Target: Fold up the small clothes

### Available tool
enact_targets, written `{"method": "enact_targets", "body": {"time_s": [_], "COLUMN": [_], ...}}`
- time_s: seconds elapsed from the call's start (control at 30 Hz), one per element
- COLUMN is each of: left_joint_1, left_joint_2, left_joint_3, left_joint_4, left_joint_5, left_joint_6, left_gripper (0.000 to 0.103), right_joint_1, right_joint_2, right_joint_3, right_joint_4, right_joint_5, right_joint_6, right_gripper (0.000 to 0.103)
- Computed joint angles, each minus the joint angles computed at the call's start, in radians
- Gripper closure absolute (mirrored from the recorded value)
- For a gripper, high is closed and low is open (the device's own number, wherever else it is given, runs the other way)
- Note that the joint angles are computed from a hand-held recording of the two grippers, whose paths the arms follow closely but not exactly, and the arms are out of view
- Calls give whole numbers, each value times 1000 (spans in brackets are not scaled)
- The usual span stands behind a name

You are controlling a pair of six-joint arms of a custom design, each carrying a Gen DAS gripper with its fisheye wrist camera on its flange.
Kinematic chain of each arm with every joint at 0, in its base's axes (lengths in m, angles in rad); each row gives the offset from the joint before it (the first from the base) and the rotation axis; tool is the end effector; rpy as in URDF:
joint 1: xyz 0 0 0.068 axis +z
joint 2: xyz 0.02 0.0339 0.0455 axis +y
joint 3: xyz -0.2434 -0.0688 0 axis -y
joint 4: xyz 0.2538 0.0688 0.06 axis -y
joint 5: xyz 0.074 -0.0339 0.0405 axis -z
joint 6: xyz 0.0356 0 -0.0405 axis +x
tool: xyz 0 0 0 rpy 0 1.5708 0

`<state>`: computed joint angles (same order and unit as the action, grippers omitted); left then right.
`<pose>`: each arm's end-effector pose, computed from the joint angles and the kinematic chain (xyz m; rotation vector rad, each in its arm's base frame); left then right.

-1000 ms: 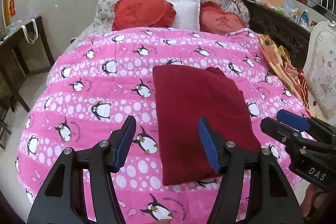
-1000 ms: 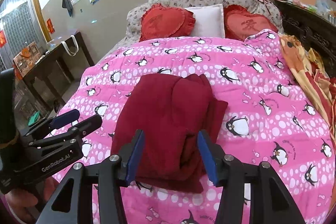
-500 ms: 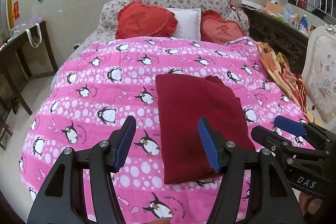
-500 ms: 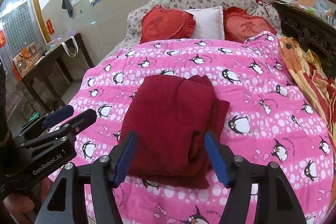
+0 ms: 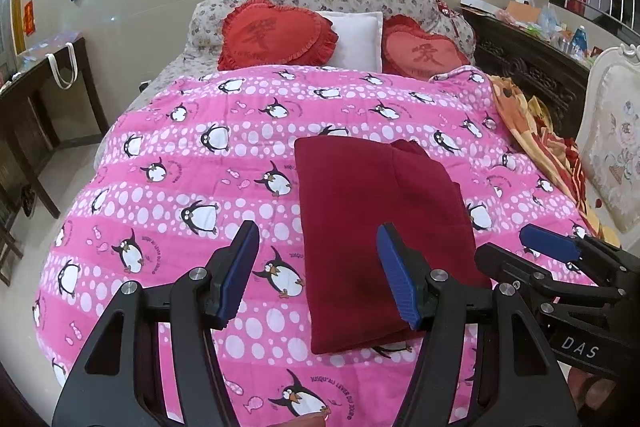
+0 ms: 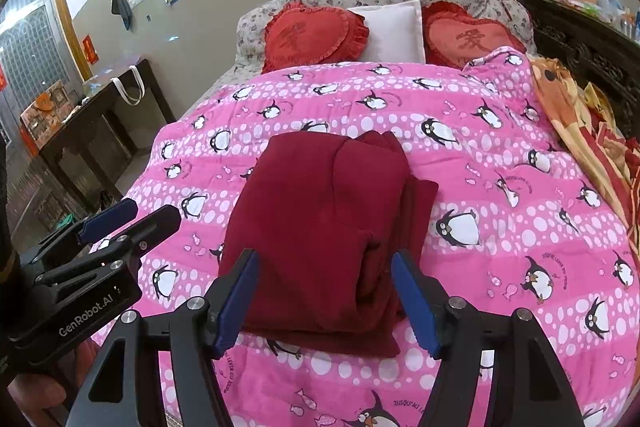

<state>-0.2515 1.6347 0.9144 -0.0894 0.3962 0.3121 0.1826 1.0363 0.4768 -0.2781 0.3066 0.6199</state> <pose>0.3255 -0.0978 0.1567 0.8298 2.1917 -0.4404 0.2136 0.0285 0.1589 0.6469 2.2676 0.0182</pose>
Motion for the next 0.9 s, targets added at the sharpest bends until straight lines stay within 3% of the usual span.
{"method": "enact_targets", "body": {"time_s": [0.9], "left_joint_1": [-22], "left_joint_2": [85], "left_joint_3": [45], "left_joint_4": [7], "left_joint_5": [-21], "left_joint_6": [0], "left_gripper": [42], "right_joint_1": [-56], "right_joint_2": [121], "right_joint_3": [14], "right_joint_4": [77], "right_joint_5": [-71], "right_joint_6": [-29], "right_gripper": [37]}}
